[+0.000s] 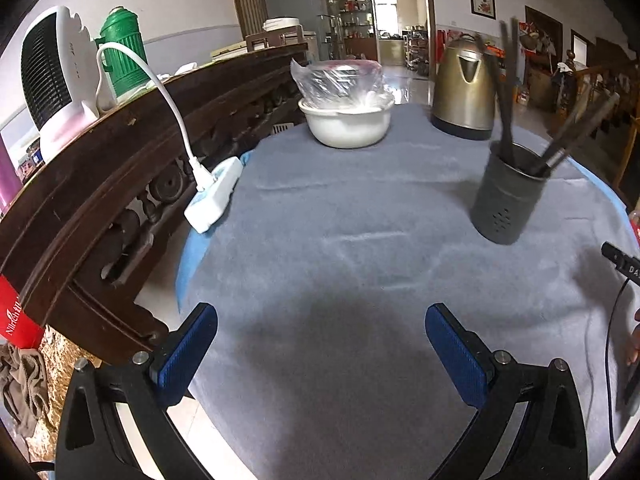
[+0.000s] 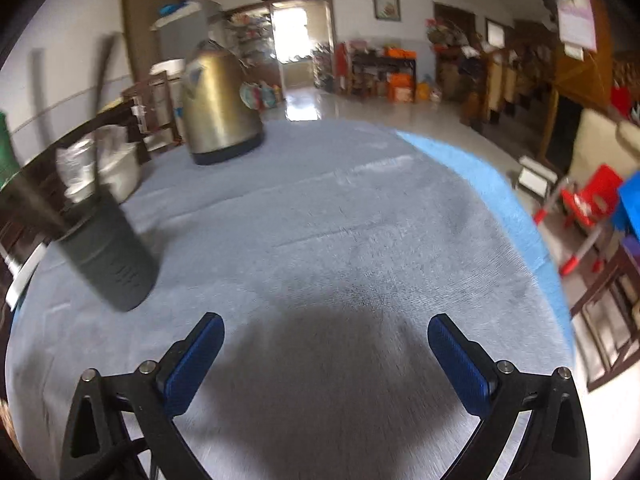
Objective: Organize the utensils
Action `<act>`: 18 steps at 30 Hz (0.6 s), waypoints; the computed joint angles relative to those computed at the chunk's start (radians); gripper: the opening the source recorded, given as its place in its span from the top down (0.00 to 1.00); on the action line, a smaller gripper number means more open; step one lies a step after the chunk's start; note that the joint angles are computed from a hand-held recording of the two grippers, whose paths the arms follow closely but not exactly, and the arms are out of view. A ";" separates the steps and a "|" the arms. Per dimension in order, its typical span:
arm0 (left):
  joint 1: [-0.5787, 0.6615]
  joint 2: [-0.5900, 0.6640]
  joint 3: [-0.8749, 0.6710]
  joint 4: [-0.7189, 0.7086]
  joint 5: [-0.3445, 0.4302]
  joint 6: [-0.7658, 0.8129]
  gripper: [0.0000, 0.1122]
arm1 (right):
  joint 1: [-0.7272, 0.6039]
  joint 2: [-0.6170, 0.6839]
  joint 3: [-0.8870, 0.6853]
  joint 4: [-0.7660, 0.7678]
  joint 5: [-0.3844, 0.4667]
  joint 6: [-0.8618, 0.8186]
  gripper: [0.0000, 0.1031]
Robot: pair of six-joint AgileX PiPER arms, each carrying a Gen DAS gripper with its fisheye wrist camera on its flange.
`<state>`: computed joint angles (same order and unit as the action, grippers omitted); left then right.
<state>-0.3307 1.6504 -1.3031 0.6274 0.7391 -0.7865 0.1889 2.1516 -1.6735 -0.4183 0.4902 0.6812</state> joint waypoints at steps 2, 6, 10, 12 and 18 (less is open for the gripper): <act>0.025 0.008 -0.007 -0.021 -0.020 0.023 0.08 | -0.005 0.049 -0.057 0.022 0.044 -0.007 0.00; 0.068 0.017 -0.011 -0.064 -0.059 0.072 0.08 | -0.023 0.098 -0.127 0.110 0.118 -0.063 0.00; 0.119 0.020 -0.011 -0.133 -0.101 0.149 0.08 | 0.014 0.163 -0.234 0.023 0.254 -0.056 0.00; 0.145 0.019 -0.006 -0.173 -0.130 0.197 0.08 | 0.001 0.159 -0.223 0.052 0.234 -0.071 0.00; 0.196 0.025 -0.026 -0.329 -0.190 0.373 0.08 | 0.009 0.154 -0.227 0.043 0.251 -0.065 0.00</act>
<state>-0.1348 1.6758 -1.3287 0.2981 0.5488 -0.4134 0.1979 2.3060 -1.9001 -0.3751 0.7410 0.6165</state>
